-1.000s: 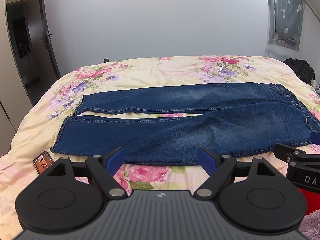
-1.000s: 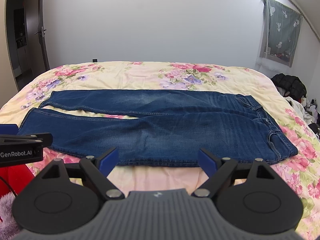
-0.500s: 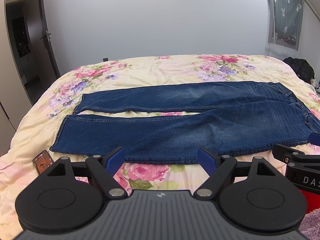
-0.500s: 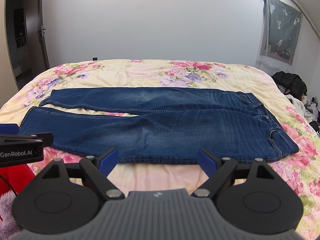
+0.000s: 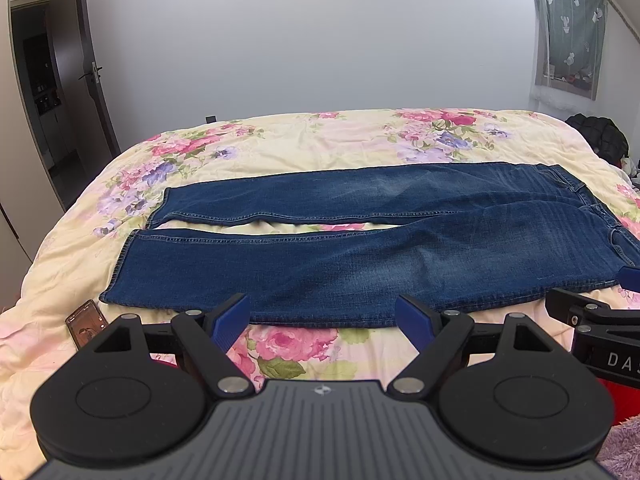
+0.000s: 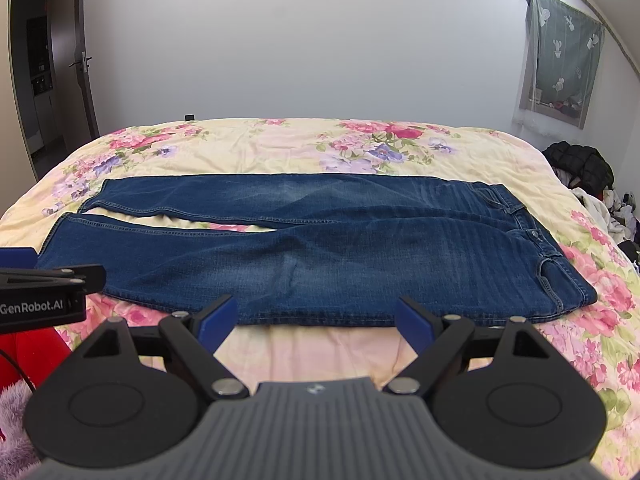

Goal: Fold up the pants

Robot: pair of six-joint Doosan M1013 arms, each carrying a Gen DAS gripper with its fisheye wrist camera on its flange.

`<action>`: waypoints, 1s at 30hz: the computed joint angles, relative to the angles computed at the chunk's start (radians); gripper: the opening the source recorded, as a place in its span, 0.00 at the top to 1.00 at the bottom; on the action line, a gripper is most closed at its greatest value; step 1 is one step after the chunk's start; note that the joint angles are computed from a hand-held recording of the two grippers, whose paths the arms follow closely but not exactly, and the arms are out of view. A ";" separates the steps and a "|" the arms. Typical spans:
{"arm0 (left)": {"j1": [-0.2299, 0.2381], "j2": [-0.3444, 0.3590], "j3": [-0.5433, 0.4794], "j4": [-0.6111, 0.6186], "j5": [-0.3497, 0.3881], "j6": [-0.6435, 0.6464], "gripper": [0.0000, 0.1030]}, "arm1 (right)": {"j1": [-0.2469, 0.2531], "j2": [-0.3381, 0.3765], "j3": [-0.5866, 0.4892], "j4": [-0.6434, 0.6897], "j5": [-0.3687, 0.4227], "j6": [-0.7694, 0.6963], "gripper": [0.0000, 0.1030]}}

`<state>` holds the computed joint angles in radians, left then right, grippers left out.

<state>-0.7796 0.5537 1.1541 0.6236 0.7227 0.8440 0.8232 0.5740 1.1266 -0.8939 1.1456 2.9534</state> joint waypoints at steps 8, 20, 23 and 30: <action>-0.001 0.000 0.003 0.003 -0.002 0.002 0.07 | 0.000 -0.005 0.014 -0.008 -0.010 0.015 0.20; 0.085 0.025 -0.041 0.061 -0.114 0.170 0.29 | -0.073 -0.113 0.201 -0.131 -0.058 0.070 0.20; 0.119 0.058 -0.107 -0.036 -0.082 0.328 0.39 | -0.109 -0.137 0.230 -0.100 -0.057 -0.006 0.22; 0.209 0.170 -0.303 -0.321 0.117 0.844 0.55 | -0.192 -0.177 0.291 -0.026 -0.048 -0.118 0.63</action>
